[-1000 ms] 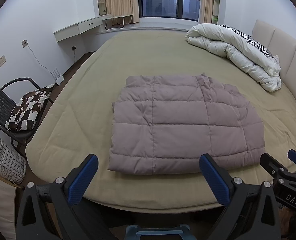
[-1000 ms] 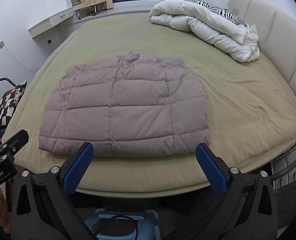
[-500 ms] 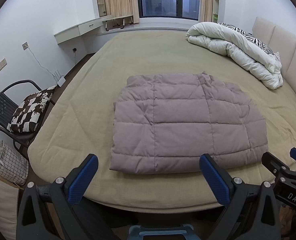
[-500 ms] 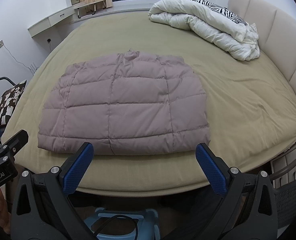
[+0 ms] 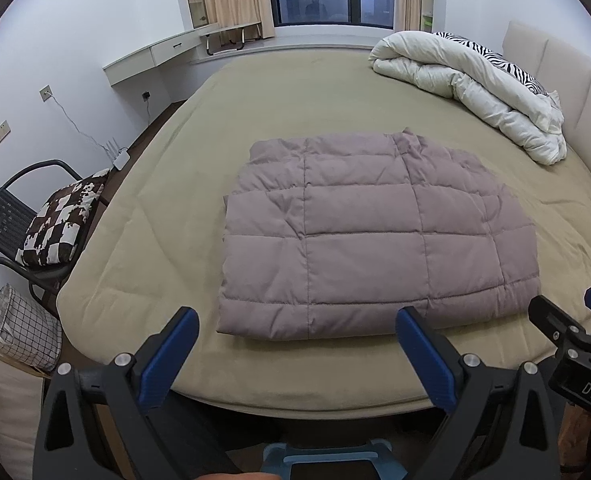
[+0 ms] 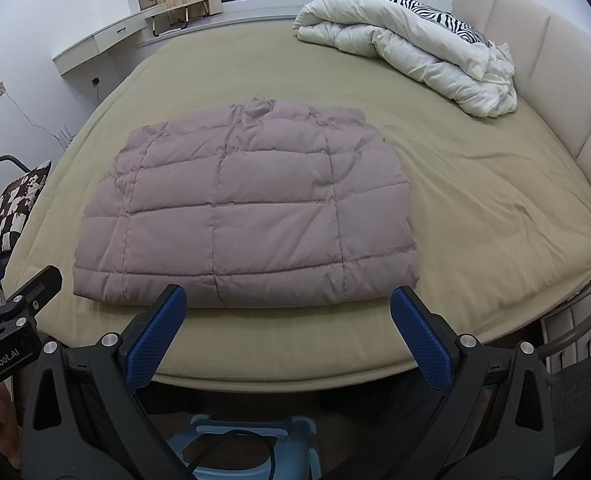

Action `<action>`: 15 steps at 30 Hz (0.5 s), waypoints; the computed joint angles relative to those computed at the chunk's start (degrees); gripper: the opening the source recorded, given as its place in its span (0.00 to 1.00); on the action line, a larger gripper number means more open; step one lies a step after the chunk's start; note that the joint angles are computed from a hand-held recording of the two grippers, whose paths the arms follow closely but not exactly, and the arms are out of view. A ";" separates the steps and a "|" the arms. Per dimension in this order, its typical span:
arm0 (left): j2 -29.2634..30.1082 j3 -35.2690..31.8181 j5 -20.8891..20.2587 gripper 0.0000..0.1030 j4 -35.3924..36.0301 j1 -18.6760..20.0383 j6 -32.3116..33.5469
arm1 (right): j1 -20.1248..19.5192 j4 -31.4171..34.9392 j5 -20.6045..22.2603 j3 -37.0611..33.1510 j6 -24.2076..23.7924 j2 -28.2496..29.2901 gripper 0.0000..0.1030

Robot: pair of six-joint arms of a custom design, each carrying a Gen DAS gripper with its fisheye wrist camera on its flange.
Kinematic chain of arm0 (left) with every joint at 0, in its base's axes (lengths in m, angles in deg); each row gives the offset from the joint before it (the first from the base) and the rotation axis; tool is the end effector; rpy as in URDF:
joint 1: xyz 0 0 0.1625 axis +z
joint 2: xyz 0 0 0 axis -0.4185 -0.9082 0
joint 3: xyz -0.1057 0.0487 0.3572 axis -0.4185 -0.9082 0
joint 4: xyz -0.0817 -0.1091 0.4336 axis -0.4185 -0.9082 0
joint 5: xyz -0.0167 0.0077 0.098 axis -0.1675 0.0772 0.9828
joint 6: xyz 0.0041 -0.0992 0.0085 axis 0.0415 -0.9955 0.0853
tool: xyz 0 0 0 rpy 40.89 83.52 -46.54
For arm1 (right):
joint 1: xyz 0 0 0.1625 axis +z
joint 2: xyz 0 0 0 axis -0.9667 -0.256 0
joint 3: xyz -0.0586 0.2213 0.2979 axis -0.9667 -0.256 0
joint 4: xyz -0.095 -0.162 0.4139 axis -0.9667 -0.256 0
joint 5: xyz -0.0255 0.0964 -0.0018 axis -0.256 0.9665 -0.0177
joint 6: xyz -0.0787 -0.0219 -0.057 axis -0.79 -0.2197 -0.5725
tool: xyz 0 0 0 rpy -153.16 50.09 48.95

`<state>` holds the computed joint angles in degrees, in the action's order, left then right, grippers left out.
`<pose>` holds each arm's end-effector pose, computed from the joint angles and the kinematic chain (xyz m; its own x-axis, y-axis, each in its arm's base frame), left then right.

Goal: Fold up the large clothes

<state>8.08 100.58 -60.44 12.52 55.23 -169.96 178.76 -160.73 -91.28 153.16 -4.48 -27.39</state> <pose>-0.4116 -0.4941 0.2272 -0.6226 -0.3133 -0.7171 0.2601 0.7814 -0.5672 0.2150 -0.5725 0.3867 -0.6852 -0.2412 0.6873 -0.5579 0.7804 -0.2823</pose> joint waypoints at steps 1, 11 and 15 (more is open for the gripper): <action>-0.01 0.01 -0.15 0.98 -0.01 0.04 -0.12 | 0.00 0.00 0.00 0.00 0.00 0.00 1.00; -0.09 -0.04 -0.30 0.98 0.03 0.03 -0.74 | -0.19 0.34 -0.08 -0.41 0.20 0.18 1.00; -0.13 -0.02 -0.15 0.98 0.17 0.02 -0.81 | -0.25 0.45 -0.15 -0.37 0.19 0.16 1.00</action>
<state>7.96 100.56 -60.59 12.70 55.25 -170.76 178.50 -160.28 -91.44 152.79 -4.28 -27.22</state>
